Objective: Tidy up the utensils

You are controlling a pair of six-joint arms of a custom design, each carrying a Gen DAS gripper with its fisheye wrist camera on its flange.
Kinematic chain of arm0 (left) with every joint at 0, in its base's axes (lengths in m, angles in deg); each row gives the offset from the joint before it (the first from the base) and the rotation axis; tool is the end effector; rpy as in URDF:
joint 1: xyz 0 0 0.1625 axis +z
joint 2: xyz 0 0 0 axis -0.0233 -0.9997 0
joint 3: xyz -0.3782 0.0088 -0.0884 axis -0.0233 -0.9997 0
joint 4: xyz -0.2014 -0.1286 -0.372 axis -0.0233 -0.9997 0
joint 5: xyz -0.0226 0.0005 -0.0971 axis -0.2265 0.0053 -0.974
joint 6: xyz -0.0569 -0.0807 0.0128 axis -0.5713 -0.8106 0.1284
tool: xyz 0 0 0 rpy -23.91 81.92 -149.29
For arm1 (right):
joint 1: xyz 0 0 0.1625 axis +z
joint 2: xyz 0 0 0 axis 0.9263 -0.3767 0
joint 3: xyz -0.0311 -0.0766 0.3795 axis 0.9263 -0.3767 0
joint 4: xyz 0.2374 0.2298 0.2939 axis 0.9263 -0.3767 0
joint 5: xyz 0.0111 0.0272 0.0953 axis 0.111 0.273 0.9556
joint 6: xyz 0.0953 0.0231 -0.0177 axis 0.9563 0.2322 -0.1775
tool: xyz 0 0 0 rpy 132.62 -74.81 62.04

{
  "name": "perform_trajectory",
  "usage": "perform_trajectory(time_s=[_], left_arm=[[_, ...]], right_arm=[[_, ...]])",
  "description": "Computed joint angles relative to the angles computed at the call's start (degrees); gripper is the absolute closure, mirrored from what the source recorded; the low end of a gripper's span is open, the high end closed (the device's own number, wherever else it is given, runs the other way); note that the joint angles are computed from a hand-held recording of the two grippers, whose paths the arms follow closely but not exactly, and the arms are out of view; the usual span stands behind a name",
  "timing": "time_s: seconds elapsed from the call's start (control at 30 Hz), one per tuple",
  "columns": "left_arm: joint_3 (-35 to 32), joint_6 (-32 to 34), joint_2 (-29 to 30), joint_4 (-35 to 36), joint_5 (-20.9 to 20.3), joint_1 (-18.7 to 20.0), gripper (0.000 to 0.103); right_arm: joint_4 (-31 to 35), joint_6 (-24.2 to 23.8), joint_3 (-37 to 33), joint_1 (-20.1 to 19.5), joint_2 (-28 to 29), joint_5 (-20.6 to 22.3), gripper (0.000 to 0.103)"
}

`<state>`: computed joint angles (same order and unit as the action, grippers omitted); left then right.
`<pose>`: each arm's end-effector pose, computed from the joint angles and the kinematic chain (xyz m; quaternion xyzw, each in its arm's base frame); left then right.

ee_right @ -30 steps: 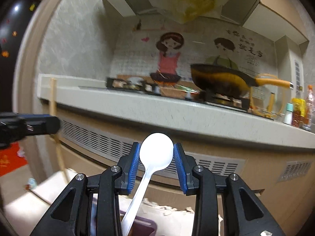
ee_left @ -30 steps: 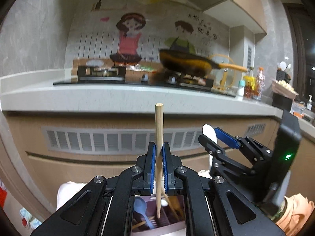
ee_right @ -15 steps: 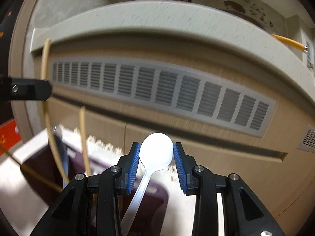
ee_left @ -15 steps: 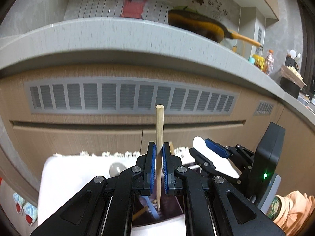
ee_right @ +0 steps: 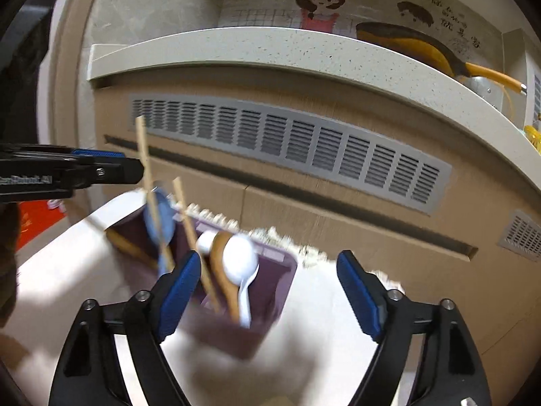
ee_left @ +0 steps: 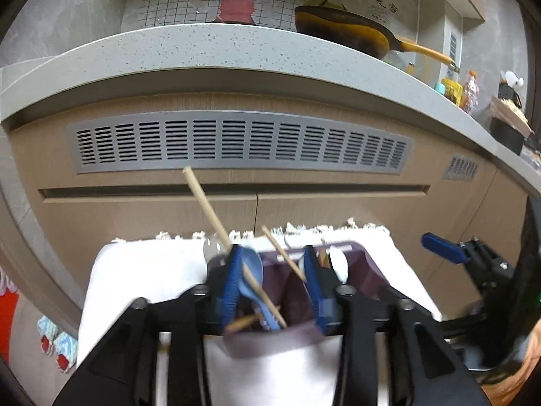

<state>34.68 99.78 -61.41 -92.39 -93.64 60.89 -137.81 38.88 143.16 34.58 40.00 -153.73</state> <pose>-0.2131 -0.7266 0.2131 0.2764 0.8610 -0.3732 0.2074 0.2414 -0.6825 0.1357 0.3218 -0.7795 0.4134 0.3434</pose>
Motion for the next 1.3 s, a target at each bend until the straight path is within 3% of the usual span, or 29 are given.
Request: perform_trajectory(time_s=[0.17,0.33,0.53,0.63,0.73,0.97,1.13,1.2,1.3], left_arm=[[9.3,0.4,-5.1,1.3,0.3,-1.0,0.042],[17.8,-4.2,-9.3,6.6,2.9,-1.5,0.041],[25.1,-12.8,-12.6,11.6,5.1,-2.4,0.034],[27.4,-13.7,-13.8,13.2,4.4,-3.3,0.034],[28.6,-14.3,-14.2,13.4,5.3,-4.3,0.033],[29.2,-16.4,-14.4,13.6,7.2,-5.0,0.031],[28.9,-17.4,-14.6,14.5,7.6,-5.0,0.028],[29.0,-17.4,-14.7,14.6,7.5,-5.0,0.027],[29.0,-17.2,-14.8,14.9,7.3,-5.0,0.027]], right_arm=[[6.9,3.7,9.5,0.0,-7.1,-1.7,0.017],[12.9,7.0,16.4,-0.9,-11.5,-3.0,0.017],[13.5,10.8,25.0,-1.9,-15.0,-6.5,0.017],[12.4,13.0,28.0,-2.0,-15.9,-8.3,0.017],[14.8,17.1,31.2,-2.8,-18.9,-7.4,0.017],[20.7,19.1,36.5,-2.4,-24.0,-8.3,0.017],[26.8,23.5,37.6,-3.3,-26.2,-6.8,0.017],[29.5,25.2,37.3,-4.1,-26.6,-4.8,0.026],[30.3,27.2,36.4,-5.0,-26.0,-2.5,0.029]])
